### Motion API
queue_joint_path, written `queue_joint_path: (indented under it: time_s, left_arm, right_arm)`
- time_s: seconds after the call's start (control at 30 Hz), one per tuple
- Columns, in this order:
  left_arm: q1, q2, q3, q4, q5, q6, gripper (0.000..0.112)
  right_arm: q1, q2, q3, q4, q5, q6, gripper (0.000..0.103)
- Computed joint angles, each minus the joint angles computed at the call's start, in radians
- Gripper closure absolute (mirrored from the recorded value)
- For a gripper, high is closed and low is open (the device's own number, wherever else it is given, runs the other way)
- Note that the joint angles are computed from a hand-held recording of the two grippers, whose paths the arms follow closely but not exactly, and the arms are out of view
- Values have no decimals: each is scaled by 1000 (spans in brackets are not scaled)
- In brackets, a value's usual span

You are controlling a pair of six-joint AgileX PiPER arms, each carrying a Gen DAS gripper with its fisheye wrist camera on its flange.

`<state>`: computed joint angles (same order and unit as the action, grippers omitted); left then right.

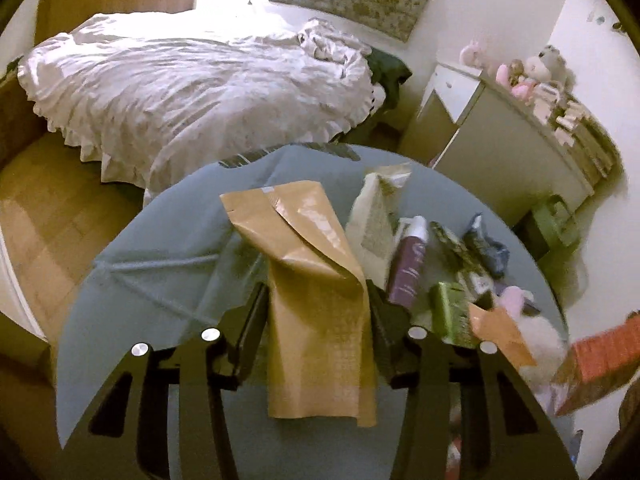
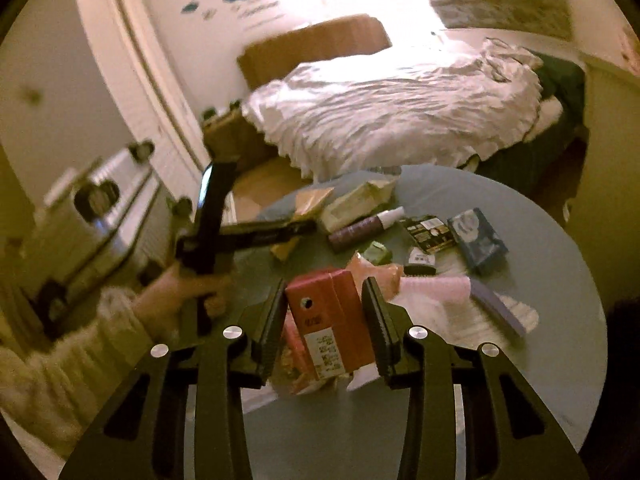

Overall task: Collect trash
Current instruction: 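Grasp the brown paper bag with the left tool while the right tool grasps the red carton, then carry bag and carton over the black bin and open both tools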

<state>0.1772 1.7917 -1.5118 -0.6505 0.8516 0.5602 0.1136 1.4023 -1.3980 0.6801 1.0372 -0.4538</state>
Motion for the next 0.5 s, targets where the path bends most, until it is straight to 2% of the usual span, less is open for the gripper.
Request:
queue_joint_path:
  time_s: [0.23, 0.37, 0.5]
  left_arm:
    - [37, -147, 111, -147, 41, 80, 65]
    - [-18, -197, 108, -160, 65, 78, 65]
    - [-126, -221, 89, -170, 52, 44, 65]
  right_arm:
    - [-238, -80, 75, 213, 91, -34, 65]
    - [-353, -117, 106, 268, 111, -49, 65]
    - [-477, -133, 130, 326, 154, -82, 65]
